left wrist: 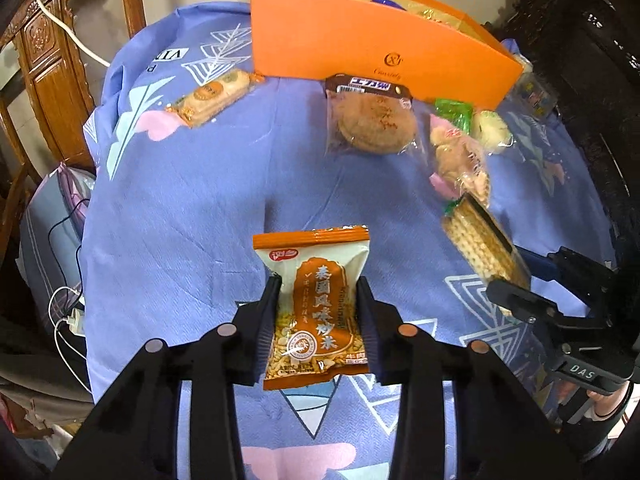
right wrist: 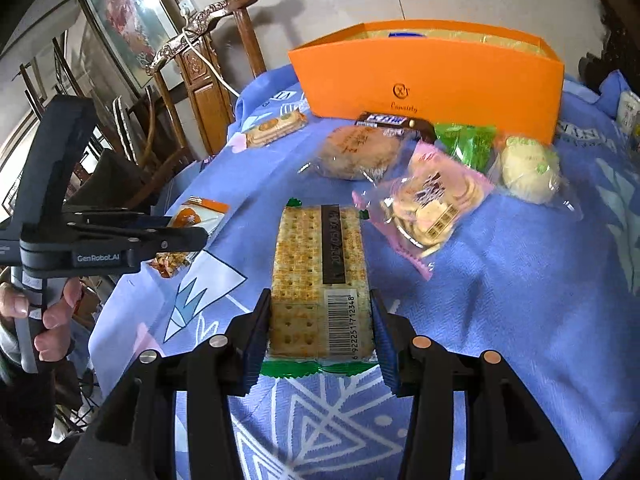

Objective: Organize snacks
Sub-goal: 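Carry both packs into the orange box and open both grippers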

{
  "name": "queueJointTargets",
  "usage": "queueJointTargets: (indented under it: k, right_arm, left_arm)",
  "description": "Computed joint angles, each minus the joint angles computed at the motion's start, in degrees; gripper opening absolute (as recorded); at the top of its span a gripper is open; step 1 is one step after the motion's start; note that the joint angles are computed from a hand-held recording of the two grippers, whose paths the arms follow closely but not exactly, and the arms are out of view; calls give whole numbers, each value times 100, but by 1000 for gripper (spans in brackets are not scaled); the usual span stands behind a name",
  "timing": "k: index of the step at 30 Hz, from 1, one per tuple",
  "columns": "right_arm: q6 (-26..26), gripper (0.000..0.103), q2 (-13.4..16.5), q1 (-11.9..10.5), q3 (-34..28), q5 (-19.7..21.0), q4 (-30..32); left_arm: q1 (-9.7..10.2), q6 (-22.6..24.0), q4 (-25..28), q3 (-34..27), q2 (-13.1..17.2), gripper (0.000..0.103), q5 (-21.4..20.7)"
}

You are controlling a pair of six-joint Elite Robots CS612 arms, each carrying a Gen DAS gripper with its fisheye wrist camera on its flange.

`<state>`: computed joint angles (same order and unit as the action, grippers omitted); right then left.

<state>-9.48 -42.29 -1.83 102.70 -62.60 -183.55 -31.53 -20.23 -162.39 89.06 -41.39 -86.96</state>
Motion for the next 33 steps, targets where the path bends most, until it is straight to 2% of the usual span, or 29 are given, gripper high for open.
queueJointTargets:
  k: [10,13,17,21,30,33]
  right_arm:
    - [347,47,-189,-73,-32,-197,-444]
    - [542,47,-230,-127,-135,-223,-642]
    - [853,47,-213,-194,-439,-342,-821]
    - [1169,47,-66,-247,-953,-523,-726]
    - [1479,47,624,-274,-2343,-1001,50]
    - [1640,47,838,-290,-2661,-1093,207]
  left_arm:
    - [10,322,25,-315,-16,37,60]
    - [21,478,15,-629,13,37,88]
    - [54,618,304,-1312,203,37,139]
    - [131,648,825,-2263,586,37,68]
    - [316,507,2295,-5008,1982,37,-164]
    - [338,562,2571,-5570,2300,37,-132]
